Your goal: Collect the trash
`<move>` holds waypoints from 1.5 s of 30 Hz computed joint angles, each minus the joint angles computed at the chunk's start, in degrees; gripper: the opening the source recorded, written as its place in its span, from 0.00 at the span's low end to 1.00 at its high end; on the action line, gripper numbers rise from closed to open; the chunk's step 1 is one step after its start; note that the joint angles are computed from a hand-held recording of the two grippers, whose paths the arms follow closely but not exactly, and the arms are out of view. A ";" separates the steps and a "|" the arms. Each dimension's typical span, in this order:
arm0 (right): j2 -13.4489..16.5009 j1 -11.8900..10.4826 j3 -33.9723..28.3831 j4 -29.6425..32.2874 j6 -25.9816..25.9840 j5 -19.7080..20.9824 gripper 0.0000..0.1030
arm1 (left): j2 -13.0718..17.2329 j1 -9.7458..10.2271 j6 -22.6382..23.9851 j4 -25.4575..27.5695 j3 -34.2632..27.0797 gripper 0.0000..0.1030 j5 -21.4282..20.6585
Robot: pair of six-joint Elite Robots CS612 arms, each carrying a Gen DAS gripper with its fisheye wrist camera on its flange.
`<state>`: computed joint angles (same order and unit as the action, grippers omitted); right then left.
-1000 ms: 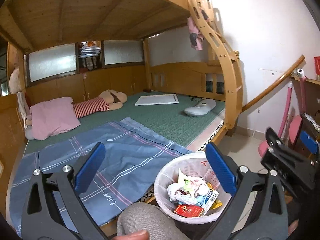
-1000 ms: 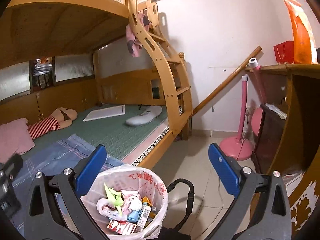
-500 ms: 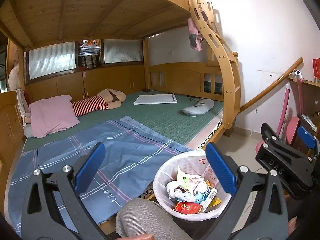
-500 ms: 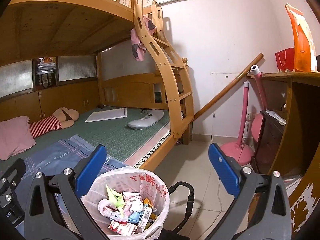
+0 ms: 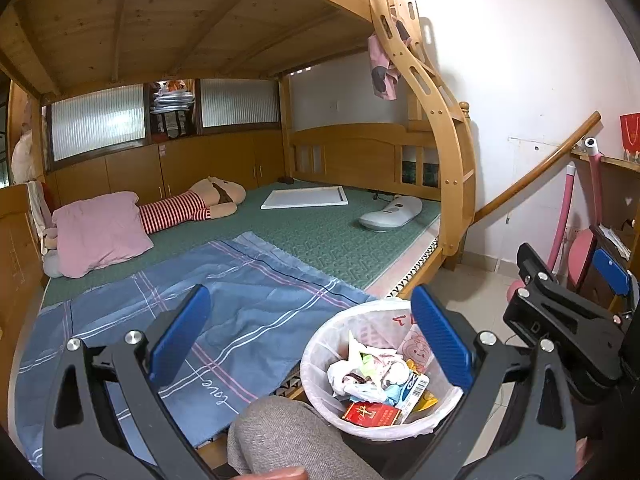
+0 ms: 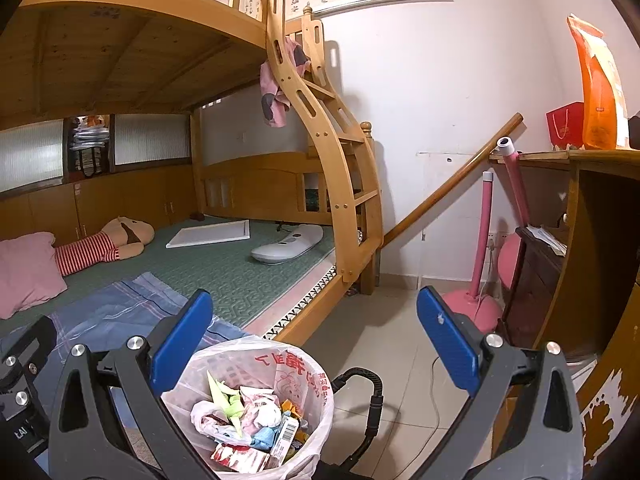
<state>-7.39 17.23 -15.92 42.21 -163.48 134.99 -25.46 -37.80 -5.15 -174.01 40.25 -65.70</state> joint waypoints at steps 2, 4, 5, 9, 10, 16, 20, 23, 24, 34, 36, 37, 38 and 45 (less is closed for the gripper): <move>-0.69 -0.03 1.56 -0.10 0.56 -0.11 0.97 | 0.04 -0.01 -0.10 0.23 -0.08 0.97 -0.17; -1.36 0.01 3.10 -0.30 0.95 -0.21 0.97 | 0.14 -0.02 0.01 0.35 -0.22 0.97 -0.21; -1.41 0.04 3.26 -0.18 1.09 -0.41 0.97 | 0.17 -0.01 0.04 0.44 -0.25 0.97 -0.31; -1.95 0.12 4.45 -0.51 0.72 -1.09 0.97 | 0.25 0.00 0.03 0.72 -0.41 0.97 -0.21; -2.53 0.11 5.64 -1.17 0.48 -1.18 0.97 | 0.32 0.00 -0.11 0.79 -0.54 0.97 -0.14; -1.67 0.10 3.76 -0.55 0.43 -1.13 0.97 | 0.44 0.08 0.10 0.84 -0.78 0.97 -0.15; -1.56 0.18 3.53 -0.61 0.25 -0.88 0.97 | 0.47 0.09 -0.17 1.02 -0.86 0.97 -0.29; -1.47 0.19 3.29 -0.68 0.09 -0.83 0.97 | 0.33 0.15 -0.22 1.05 -0.63 0.97 -0.23; -1.50 0.18 3.32 -0.77 -0.05 -0.81 0.97 | 0.37 0.17 -0.22 1.04 -0.69 0.97 -0.11; -2.37 0.21 5.01 -1.27 0.19 -0.81 0.97 | 1.15 0.33 -1.21 -0.43 -0.89 0.97 2.82; -2.58 0.22 5.38 -1.40 0.30 -0.75 0.97 | 0.78 0.66 -2.08 1.28 -0.58 0.97 0.23; -2.29 0.18 4.85 -1.24 0.20 -0.82 0.97 | 0.81 0.68 -2.38 1.48 -0.66 0.97 -0.01; -2.02 0.18 4.28 -1.01 0.19 -0.74 0.97 | 0.84 0.61 -2.14 1.21 -0.62 0.97 0.28; -1.65 0.23 3.66 -0.36 0.71 -0.27 0.97 | 0.46 0.71 -1.17 2.50 -0.24 0.97 -1.74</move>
<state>-9.04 17.45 -12.26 41.85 -162.77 134.72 -25.00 -37.09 -6.32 -171.51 40.00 -67.44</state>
